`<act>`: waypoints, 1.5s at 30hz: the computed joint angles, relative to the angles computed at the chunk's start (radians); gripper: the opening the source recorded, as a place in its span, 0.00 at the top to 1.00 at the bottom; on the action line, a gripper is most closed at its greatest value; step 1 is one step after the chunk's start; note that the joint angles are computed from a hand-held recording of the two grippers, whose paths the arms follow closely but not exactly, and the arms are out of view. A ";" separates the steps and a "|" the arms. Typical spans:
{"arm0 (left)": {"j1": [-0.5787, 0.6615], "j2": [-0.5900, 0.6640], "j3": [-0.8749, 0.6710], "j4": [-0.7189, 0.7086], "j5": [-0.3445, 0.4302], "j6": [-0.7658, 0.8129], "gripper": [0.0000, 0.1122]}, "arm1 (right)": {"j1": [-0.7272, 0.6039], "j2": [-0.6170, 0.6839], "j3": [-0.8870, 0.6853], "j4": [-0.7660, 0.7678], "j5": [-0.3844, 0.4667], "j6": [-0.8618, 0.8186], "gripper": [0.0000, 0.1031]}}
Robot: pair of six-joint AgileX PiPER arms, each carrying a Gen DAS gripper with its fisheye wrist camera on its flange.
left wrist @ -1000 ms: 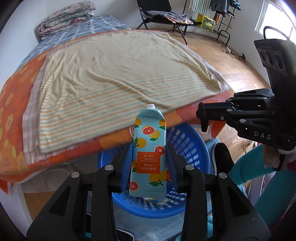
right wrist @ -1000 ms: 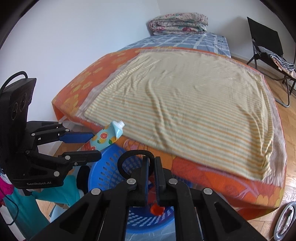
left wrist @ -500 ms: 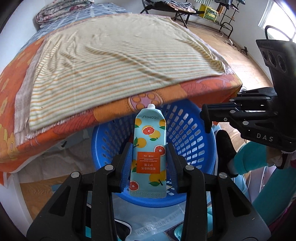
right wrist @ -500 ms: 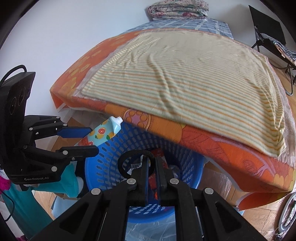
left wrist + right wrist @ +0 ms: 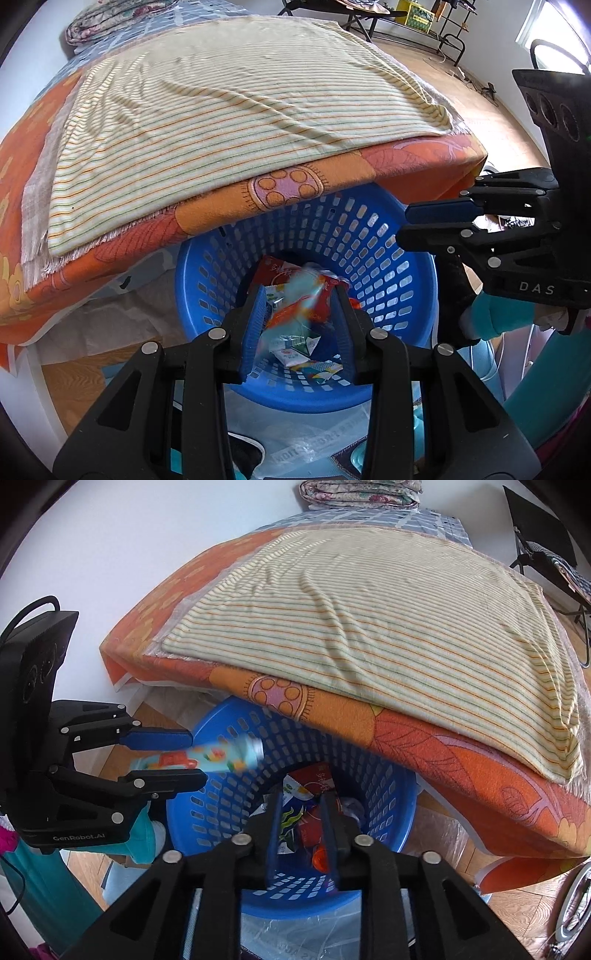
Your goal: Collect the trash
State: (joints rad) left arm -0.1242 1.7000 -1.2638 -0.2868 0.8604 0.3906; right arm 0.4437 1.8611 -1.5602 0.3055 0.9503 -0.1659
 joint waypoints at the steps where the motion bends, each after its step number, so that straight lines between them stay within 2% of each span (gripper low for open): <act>1: 0.001 0.002 -0.002 0.003 0.000 -0.005 0.68 | -0.001 -0.002 0.002 0.001 0.001 -0.002 0.76; 2: 0.000 0.005 -0.004 0.004 -0.002 -0.009 0.68 | -0.001 -0.003 0.004 0.000 -0.001 0.000 0.72; 6: 0.008 0.018 -0.017 0.008 0.005 -0.022 0.68 | 0.002 0.002 0.000 -0.011 0.000 0.010 0.69; 8: 0.012 0.019 -0.019 0.008 0.007 -0.023 0.68 | 0.003 0.002 0.002 -0.020 -0.004 0.017 0.57; 11: 0.016 0.021 -0.021 0.007 0.008 -0.026 0.67 | 0.001 -0.002 0.005 -0.029 -0.010 0.026 0.47; 13: 0.015 0.019 -0.018 0.009 0.002 -0.029 0.53 | 0.001 -0.004 0.007 -0.037 -0.016 0.035 0.40; 14: 0.013 0.017 -0.016 0.011 -0.003 -0.032 0.52 | 0.001 -0.006 0.009 -0.040 -0.019 0.038 0.34; 17: 0.013 0.018 -0.019 0.017 -0.003 -0.043 0.50 | -0.001 -0.012 0.011 -0.054 -0.030 0.054 0.26; 20: 0.016 0.019 -0.019 0.026 -0.008 -0.057 0.42 | 0.000 -0.016 0.009 -0.069 -0.037 0.070 0.17; 33: 0.020 0.009 -0.045 0.027 -0.011 -0.078 0.41 | -0.009 -0.025 -0.020 -0.082 -0.043 0.094 0.16; 35: 0.021 0.007 -0.053 0.026 -0.013 -0.079 0.40 | -0.015 -0.031 -0.030 -0.085 -0.047 0.102 0.15; 37: 0.021 0.007 -0.061 0.026 -0.020 -0.080 0.35 | -0.020 -0.037 -0.039 -0.089 -0.054 0.109 0.13; 45: 0.024 0.021 -0.121 0.035 -0.016 -0.121 0.35 | -0.026 -0.034 -0.112 -0.118 -0.047 0.129 0.11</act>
